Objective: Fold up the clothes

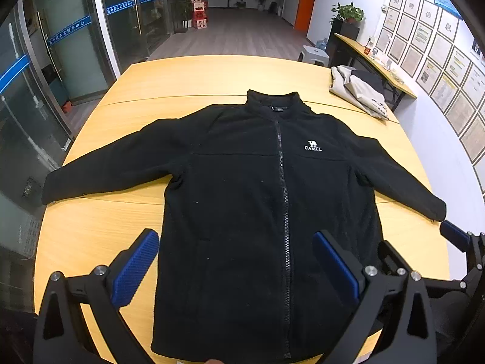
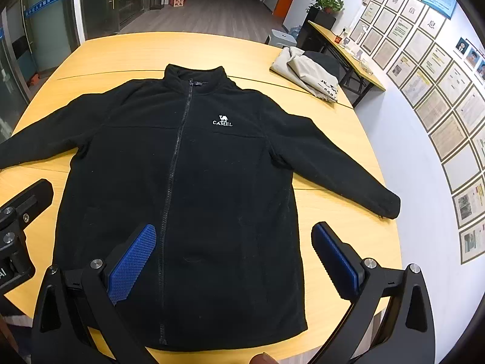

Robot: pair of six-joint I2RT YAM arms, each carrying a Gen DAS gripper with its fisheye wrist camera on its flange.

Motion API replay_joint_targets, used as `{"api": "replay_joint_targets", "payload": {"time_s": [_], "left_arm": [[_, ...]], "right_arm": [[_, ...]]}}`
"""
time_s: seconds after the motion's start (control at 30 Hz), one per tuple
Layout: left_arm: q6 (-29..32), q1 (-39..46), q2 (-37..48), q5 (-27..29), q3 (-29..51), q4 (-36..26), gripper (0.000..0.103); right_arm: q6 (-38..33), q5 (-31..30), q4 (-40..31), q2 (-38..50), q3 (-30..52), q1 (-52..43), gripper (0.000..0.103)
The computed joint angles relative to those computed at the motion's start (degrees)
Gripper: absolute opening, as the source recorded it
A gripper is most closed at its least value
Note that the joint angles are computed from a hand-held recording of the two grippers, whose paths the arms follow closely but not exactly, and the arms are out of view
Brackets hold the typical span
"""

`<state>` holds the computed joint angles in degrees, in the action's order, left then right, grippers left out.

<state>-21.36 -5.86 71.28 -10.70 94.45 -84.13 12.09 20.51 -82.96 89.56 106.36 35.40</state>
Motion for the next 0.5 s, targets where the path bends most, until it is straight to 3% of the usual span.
{"api": "replay_joint_targets", "payload": {"time_s": [0.5], "left_arm": [[1.3, 0.7, -0.5, 0.7, -3.1, 1.7, 0.103]], "right_arm": [[0.7, -0.6, 0.1, 0.9, -0.6, -0.2, 0.103]]}}
